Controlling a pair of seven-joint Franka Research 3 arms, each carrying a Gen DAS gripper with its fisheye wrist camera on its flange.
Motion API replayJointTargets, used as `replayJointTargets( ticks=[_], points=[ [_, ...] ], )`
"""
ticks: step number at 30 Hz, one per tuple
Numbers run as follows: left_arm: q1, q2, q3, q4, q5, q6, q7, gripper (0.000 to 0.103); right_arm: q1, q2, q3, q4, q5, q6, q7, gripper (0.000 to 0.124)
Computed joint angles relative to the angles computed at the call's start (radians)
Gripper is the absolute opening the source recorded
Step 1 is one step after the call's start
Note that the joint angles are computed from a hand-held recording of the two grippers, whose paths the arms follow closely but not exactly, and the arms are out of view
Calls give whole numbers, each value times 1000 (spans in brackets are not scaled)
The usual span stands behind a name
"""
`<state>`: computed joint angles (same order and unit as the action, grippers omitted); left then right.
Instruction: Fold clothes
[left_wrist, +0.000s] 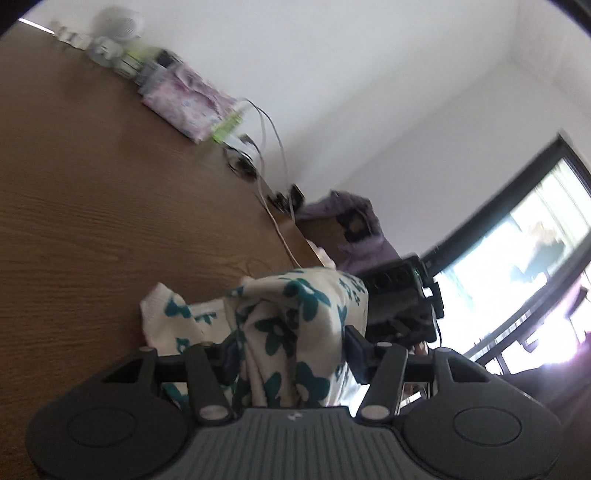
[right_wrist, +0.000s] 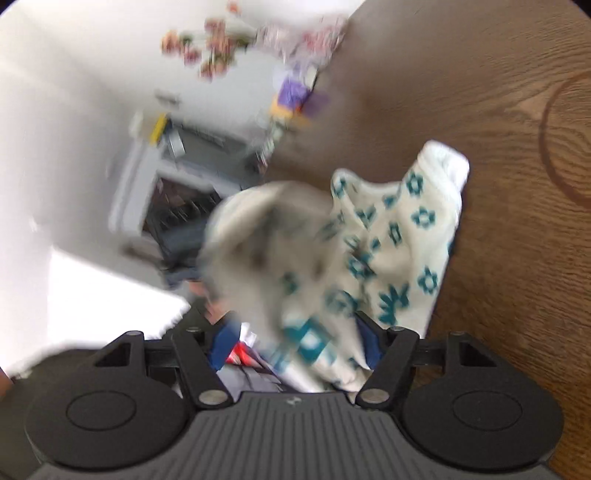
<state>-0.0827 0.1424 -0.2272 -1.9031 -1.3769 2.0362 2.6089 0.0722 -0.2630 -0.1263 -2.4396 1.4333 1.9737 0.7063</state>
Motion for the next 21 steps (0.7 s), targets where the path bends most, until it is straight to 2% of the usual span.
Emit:
replayJointTargets(
  ticks=[2, 4, 5, 7, 8, 10, 13, 16, 18, 20, 21],
  points=[
    [-18, 1, -6, 4, -13, 94, -46, 50, 4, -45, 25, -26, 36, 115, -5, 72],
    [-29, 11, -10, 13, 17, 142, -84, 50, 18, -85, 53, -41, 33, 233, -3, 77],
    [-36, 12, -15, 11, 15, 179, -87, 56, 27, -107, 66, -50, 8, 285, -4, 77],
    [-55, 12, -25, 8, 25, 277, -118, 58, 53, -150, 98, -76, -9, 416, -19, 75],
    [-63, 16, -29, 13, 36, 312, -136, 60, 66, -168, 117, -87, -15, 484, -18, 71],
    [-60, 19, -33, 16, 35, 327, -136, 60, 81, -188, 140, -97, -70, 568, 43, 49],
    [-75, -14, -41, -11, 36, 420, -99, 63, 95, -209, 176, -108, -172, 673, 145, 49],
    [-100, -69, -44, -58, 20, 544, -42, 69, 113, -253, 210, -136, -238, 801, 176, 50],
    [-117, -98, -40, -79, 11, 592, -18, 66, 126, -268, 241, -150, -266, 918, 186, 50],
    [-137, -114, -39, -92, 13, 645, -33, 52, 196, -248, 238, -142, -227, 1076, 143, 50],
    [-151, -117, -42, -96, 25, 688, -40, 49, 213, -196, 263, -103, -228, 1146, 128, 50]
  ],
)
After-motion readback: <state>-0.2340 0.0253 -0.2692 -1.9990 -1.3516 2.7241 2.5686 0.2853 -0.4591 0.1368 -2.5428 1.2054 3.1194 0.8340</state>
